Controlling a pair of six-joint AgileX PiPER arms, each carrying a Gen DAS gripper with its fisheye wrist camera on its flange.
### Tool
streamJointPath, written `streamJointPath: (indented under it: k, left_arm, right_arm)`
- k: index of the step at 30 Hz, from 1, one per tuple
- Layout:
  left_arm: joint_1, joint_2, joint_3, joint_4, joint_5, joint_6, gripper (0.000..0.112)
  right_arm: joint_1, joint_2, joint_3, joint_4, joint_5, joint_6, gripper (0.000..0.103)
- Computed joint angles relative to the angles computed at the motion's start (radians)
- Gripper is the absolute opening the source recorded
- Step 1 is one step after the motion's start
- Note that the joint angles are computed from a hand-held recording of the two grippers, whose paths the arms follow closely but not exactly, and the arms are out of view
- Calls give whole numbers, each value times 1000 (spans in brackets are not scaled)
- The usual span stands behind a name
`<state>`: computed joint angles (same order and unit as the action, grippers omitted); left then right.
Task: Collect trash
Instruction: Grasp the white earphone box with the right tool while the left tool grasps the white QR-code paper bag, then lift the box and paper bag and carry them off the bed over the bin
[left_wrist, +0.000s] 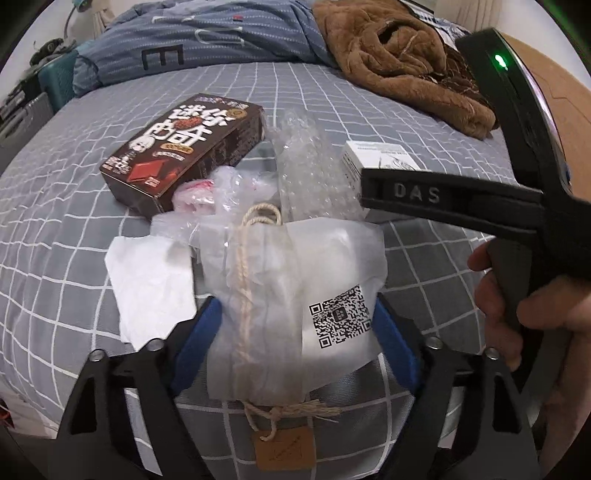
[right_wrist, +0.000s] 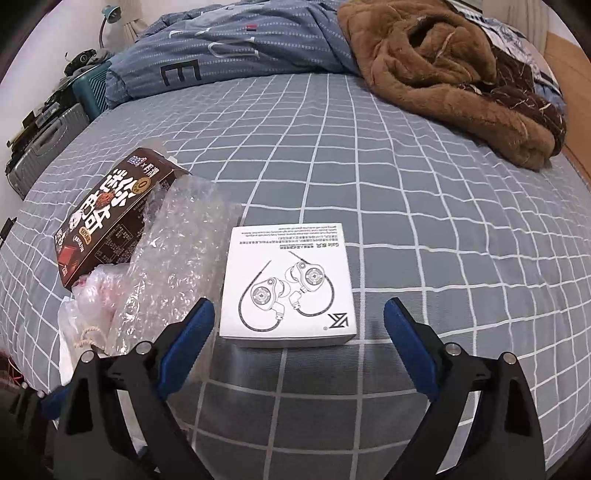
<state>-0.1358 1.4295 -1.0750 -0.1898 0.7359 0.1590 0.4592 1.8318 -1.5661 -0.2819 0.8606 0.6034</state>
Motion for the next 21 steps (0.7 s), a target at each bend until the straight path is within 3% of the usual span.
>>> streamJointPath:
  k: [3,6,8,21]
  left_arm:
    - [0,7,3,-33,9,41,60]
    - [14,15,0,-86,27,81,48]
    - [27,13,1,-120,33,109,43]
    - [29,-21,-13,-110,41,109,37]
  right_arm:
    - [-3,11,-7,23,6,-16,82]
    - [-13,23,-13,62,12,-43,68]
    - [-19,19,-3,79,2,-49,68]
    - [-28,-36,49,35,0,12,68]
